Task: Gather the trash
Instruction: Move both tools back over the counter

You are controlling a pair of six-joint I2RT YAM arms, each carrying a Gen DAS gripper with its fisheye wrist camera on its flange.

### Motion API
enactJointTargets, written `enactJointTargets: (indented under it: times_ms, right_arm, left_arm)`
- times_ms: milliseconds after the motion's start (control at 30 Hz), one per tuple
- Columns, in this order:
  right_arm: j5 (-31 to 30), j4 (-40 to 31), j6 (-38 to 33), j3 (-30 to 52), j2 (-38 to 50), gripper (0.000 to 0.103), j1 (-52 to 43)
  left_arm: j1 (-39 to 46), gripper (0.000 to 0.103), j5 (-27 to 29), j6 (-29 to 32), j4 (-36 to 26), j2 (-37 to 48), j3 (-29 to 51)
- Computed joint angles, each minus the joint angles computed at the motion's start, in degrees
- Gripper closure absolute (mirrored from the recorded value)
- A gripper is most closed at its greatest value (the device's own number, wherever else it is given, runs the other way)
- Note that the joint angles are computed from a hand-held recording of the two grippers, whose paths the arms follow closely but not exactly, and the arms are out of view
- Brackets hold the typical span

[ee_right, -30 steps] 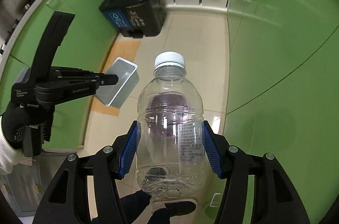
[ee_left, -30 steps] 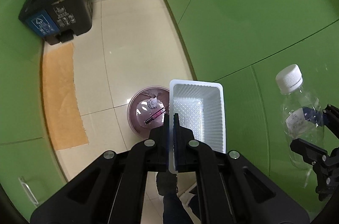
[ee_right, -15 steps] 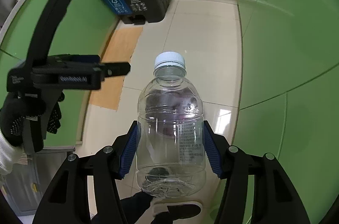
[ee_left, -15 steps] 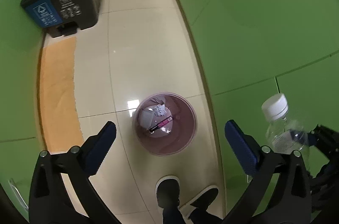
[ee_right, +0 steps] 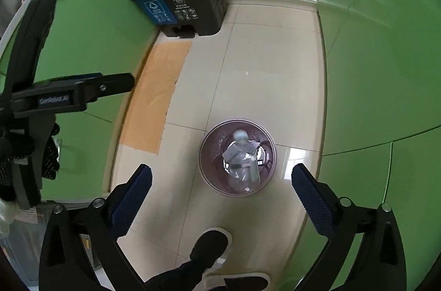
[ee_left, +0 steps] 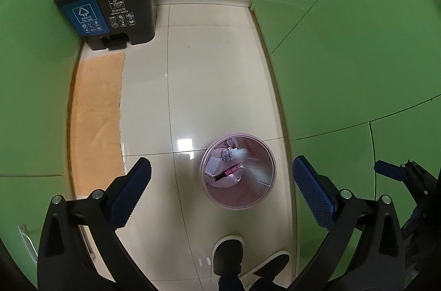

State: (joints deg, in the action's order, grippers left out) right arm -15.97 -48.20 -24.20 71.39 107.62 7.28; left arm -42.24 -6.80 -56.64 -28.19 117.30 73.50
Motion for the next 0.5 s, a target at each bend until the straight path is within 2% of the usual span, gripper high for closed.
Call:
enactJointTargets:
  times_ms: [233, 367, 500]
  right_arm:
    - [0.96, -6.34, 1.57, 3.41, -3.78, 0.006, -0.45]
    - [1.03, -13.82, 1.94, 7.91, -7.97, 0.006, -1.76]
    - [0.52, -24.6, 1.82, 16.49, -12.13, 0.006, -4.42]
  left_arm:
    - [-2.5, 0.003, 0.3, -0.66, -7.1, -3.0, 4.67]
    - [-4.67, 0.003, -0.17, -0.73, -14.79, -5.21, 10.99]
    - [-7.14, 0.003, -1.89, 0.16, -26.65, -5.58, 23.54]
